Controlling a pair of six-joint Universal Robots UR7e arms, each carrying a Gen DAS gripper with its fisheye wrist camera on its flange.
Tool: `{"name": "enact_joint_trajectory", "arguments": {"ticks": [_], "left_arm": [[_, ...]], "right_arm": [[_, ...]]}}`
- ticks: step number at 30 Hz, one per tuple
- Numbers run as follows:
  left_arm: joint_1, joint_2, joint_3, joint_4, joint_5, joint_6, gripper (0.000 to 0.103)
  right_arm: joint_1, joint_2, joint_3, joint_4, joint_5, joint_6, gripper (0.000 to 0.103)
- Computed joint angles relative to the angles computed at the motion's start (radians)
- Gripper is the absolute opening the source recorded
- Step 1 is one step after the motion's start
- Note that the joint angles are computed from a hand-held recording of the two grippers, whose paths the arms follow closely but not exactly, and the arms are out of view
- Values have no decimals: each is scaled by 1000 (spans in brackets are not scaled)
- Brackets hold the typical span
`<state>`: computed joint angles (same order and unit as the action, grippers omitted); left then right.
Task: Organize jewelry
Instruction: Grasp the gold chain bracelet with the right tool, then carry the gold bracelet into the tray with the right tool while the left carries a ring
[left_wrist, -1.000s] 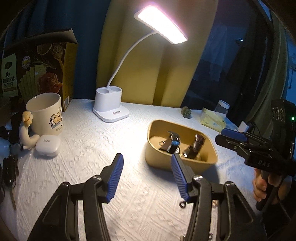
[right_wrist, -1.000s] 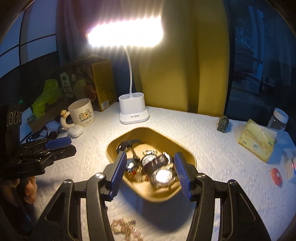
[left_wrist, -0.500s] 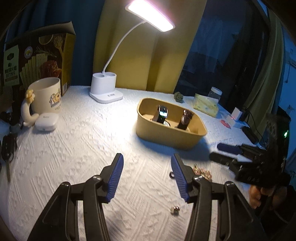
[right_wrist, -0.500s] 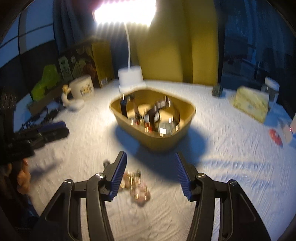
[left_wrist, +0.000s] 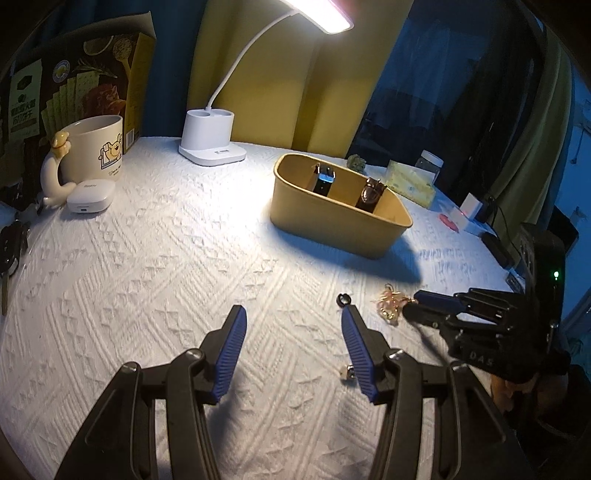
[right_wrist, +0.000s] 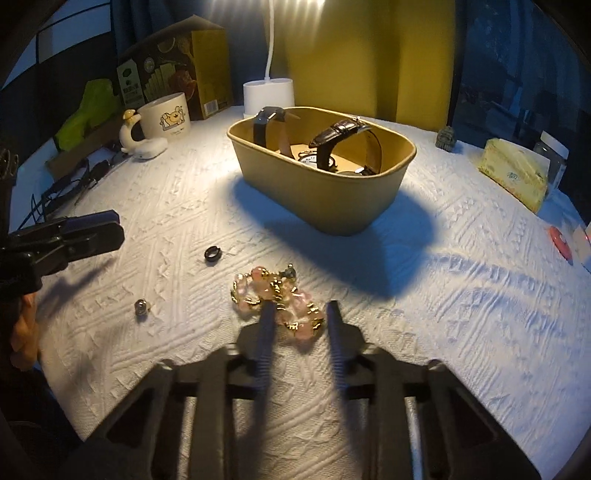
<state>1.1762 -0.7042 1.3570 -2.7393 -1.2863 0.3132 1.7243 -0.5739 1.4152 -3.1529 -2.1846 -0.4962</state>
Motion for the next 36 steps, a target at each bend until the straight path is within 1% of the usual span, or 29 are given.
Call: {"name": "enact_joint_trajectory", "arguments": {"ticks": [1,2,8,15,18,21,22,23,25,29,36], "left_arm": [[0,-2,3,-1,2,-1,53],[0,-3,4,1,4,-2,53],[-8,-5,15,15,23,1,53],[-25,-10,42,32,48,16,53],[-43,-4,58,42,99,48,53],[-51,-2,66,57,107,62,52],[-55,0,68,63,112,71,44],[-58,0,70,70,119,76,35],[-67,6,76,55,145,98,30],[-76,15,73,57,164,107,13],[-83,20,72,66,161,104,13]], "right_arm": [[-1,-1,3,-6,3,-1,9],[-2,-3,8,-13,8,0,9],[1,-20,38,-93,35,-28,8],[6,-55,81,-148,53,-38,8],[5,-71,105,-170,65,-37,8],[0,-90,137,-202,79,-25,9],[-2,-94,144,-211,82,-21,9],[-4,-99,151,-217,87,-17,9],[-8,-109,166,-228,95,-10,9],[-15,-124,185,-243,106,-4,9],[-28,-149,211,-262,126,3,9]]}}
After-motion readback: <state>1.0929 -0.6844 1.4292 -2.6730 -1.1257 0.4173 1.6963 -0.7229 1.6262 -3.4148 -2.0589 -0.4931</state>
